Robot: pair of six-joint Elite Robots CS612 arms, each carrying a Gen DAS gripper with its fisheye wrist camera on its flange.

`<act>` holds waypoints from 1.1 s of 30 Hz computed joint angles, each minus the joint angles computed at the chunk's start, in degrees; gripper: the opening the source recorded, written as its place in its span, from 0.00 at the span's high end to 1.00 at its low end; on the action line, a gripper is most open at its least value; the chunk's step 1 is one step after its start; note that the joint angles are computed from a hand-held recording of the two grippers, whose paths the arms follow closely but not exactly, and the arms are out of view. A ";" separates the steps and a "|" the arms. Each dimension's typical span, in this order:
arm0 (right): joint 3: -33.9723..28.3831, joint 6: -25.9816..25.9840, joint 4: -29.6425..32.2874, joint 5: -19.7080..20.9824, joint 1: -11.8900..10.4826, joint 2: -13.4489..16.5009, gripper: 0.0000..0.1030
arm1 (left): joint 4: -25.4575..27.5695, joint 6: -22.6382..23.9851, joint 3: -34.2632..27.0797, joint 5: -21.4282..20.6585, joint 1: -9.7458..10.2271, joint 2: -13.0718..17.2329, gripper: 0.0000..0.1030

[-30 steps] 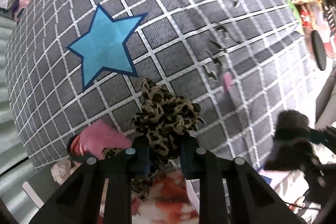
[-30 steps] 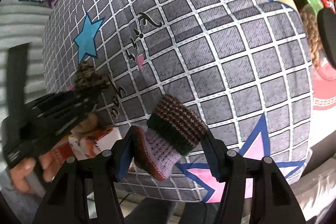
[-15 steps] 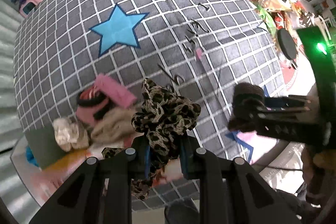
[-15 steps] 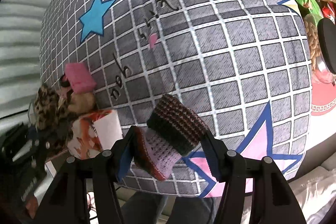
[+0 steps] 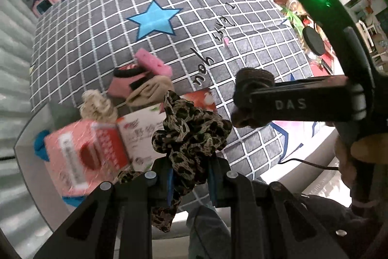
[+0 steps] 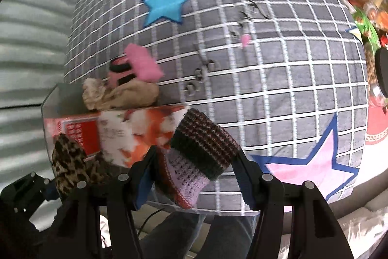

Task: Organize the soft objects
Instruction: 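Carry the mitten and leopard scrunchie in both tools over the white box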

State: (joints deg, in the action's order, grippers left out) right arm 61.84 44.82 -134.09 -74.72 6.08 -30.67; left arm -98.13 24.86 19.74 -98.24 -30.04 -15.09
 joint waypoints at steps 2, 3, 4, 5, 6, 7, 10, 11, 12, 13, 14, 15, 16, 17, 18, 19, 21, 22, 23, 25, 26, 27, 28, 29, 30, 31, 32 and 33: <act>-1.46 -0.48 0.62 -0.57 0.59 0.36 0.41 | -2.99 -0.64 3.56 -0.58 0.61 -1.96 0.77; -2.18 -0.82 0.89 -0.86 0.90 0.50 0.41 | -4.37 -1.19 4.96 -0.84 0.94 -2.74 0.77; -3.02 -1.02 1.32 -1.26 1.20 0.68 0.41 | -5.29 -1.75 5.79 -1.07 1.22 -3.22 0.77; -3.73 -1.57 1.63 -1.82 1.52 0.79 0.41 | -6.02 -2.27 6.41 -1.29 1.48 -3.59 0.77; -4.46 -2.29 2.00 -2.36 1.82 0.93 0.41 | -6.82 -2.83 7.06 -1.42 1.73 -3.97 0.77; -5.23 -2.94 2.39 -2.86 2.08 1.11 0.41 | -8.00 -3.67 7.93 -1.58 2.09 -4.48 0.77; -7.99 -4.40 3.51 -4.07 2.88 1.88 0.41 | -10.29 -5.31 9.58 -2.02 2.91 -5.47 0.77; -8.74 -4.72 3.84 -4.32 3.06 2.13 0.41 | -11.26 -5.89 10.31 -2.10 3.21 -5.88 0.77; -9.48 -5.14 4.15 -4.54 3.25 2.35 0.41 | -11.95 -6.34 10.81 -2.06 3.42 -6.16 0.77; -10.27 -5.51 4.50 -4.81 3.49 2.58 0.41 | -12.72 -6.84 11.47 -1.87 3.63 -6.49 0.77; -11.19 -6.07 4.96 -5.14 3.70 2.90 0.41 | -13.49 -7.46 12.12 -1.61 3.85 -6.80 0.77; -12.05 -6.63 5.48 -5.38 3.90 3.20 0.41 | -13.97 -8.02 12.57 -1.54 4.08 -7.04 0.77; -13.05 -7.20 6.02 -5.59 4.15 3.54 0.41 | -14.47 -8.76 13.04 -1.64 4.35 -7.27 0.77; -13.84 -7.63 6.46 -5.70 4.30 3.82 0.41 | -14.91 -9.37 13.44 -1.64 4.51 -7.46 0.77; -14.79 -8.14 7.06 -5.87 4.49 4.15 0.41 | -15.43 -10.00 13.89 -1.55 4.65 -7.68 0.77; -15.76 -8.76 7.65 -6.11 4.75 4.49 0.41 | -16.04 -10.66 14.40 -1.50 4.86 -7.93 0.77; -17.38 -9.95 8.64 -6.67 5.19 5.05 0.41 | -17.09 -11.78 15.35 -1.27 5.25 -8.36 0.77; -18.01 -10.64 9.07 -7.00 5.37 5.26 0.41 | -17.39 -12.48 15.70 -1.02 5.48 -8.52 0.77; -19.07 -11.48 9.77 -7.39 5.67 5.64 0.41 | -17.61 -12.99 15.92 -0.91 5.67 -8.62 0.77; -21.47 -13.12 11.23 -7.57 6.16 6.60 0.41 | -18.40 -14.25 16.69 -0.75 6.10 -8.95 0.77; -22.45 -13.81 11.75 -7.60 6.39 7.02 0.41 | -18.80 -15.03 17.15 -0.57 6.36 -9.15 0.77; -23.75 -14.61 12.53 -7.74 6.64 7.57 0.41 | -19.16 -15.63 17.58 -0.50 6.56 -9.34 0.77; -24.75 -15.27 13.11 -7.89 6.84 7.99 0.41 | -19.54 -16.36 17.98 -0.42 6.82 -9.52 0.77; -26.21 -16.24 13.99 -7.98 7.10 8.62 0.41 | -19.90 -17.23 18.36 -0.29 7.08 -9.68 0.77; -27.63 -17.09 14.82 -7.99 7.36 9.24 0.41 | -20.15 -17.94 18.60 -0.16 7.28 -9.78 0.77; -29.52 -18.01 15.87 -8.04 7.66 10.09 0.41 | -20.30 -18.73 18.71 -0.03 7.51 -9.79 0.77; -31.05 -18.59 16.70 -8.08 7.86 10.79 0.41 | -20.51 -19.60 18.95 0.13 7.77 -9.88 0.77; -32.84 -19.36 17.67 -8.17 8.12 11.59 0.41 | -20.71 -20.29 19.10 0.20 7.98 -9.91 0.77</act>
